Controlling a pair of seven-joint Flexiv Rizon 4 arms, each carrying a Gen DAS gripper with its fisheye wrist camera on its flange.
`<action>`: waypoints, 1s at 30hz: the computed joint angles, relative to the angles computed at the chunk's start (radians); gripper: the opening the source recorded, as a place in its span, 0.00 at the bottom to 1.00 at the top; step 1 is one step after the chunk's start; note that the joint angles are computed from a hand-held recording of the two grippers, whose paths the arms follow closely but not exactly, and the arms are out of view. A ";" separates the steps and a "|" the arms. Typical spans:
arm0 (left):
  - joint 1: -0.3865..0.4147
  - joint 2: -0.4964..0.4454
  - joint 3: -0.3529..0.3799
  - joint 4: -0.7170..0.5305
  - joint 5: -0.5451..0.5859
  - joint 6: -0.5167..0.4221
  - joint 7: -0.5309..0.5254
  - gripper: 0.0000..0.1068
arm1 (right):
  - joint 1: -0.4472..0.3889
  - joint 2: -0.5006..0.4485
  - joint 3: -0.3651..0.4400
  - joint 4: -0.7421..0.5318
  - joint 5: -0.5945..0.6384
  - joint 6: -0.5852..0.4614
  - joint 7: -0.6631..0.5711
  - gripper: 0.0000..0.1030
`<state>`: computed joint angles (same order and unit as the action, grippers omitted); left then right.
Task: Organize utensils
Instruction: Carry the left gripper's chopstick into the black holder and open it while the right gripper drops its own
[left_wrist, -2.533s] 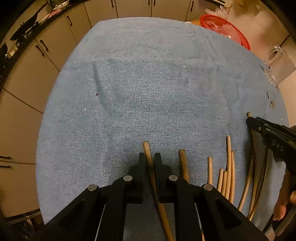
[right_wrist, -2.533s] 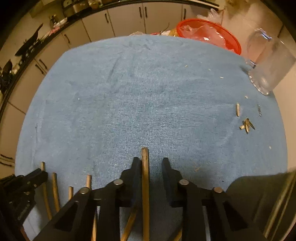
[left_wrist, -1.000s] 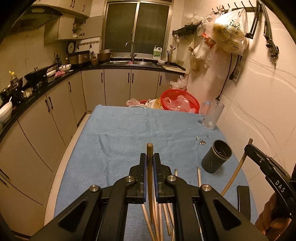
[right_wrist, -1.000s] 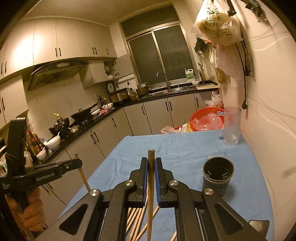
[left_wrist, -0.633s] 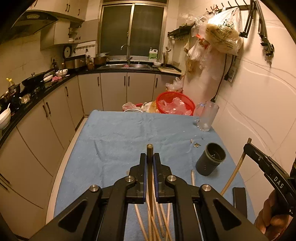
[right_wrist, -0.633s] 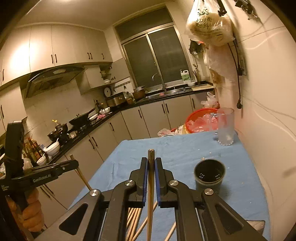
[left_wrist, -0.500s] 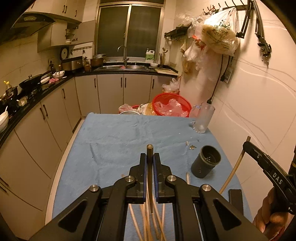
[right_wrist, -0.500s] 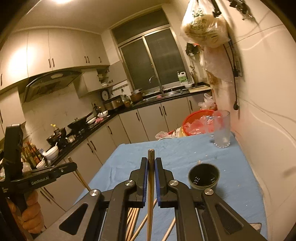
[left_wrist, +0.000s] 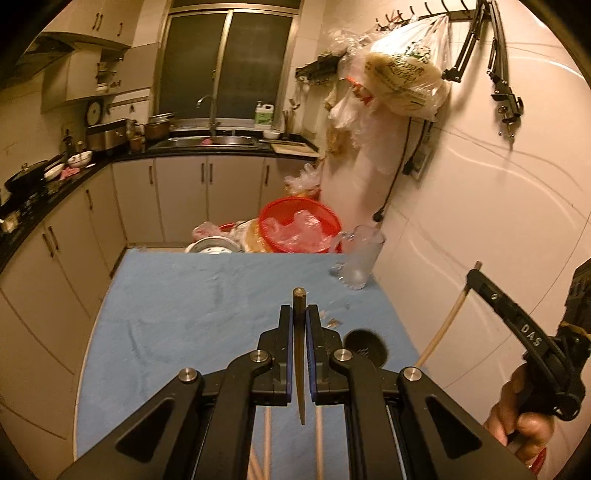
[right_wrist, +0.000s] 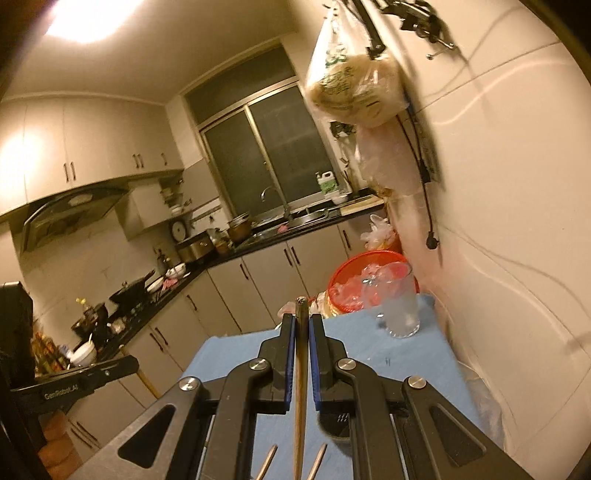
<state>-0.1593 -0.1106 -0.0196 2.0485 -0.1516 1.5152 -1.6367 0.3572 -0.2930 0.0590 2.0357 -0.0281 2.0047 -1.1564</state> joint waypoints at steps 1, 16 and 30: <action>-0.002 -0.011 -0.008 -0.022 -0.003 -0.002 0.002 0.06 | -0.001 -0.002 -0.007 -0.011 0.004 -0.006 0.003 0.07; -0.037 -0.216 -0.068 -0.242 -0.090 0.013 0.040 0.06 | 0.069 -0.141 -0.170 -0.225 0.099 -0.093 0.003 0.07; -0.008 -0.326 -0.083 -0.282 -0.123 -0.110 0.043 0.06 | -0.240 -0.297 0.150 -0.309 -0.162 -0.249 0.125 0.10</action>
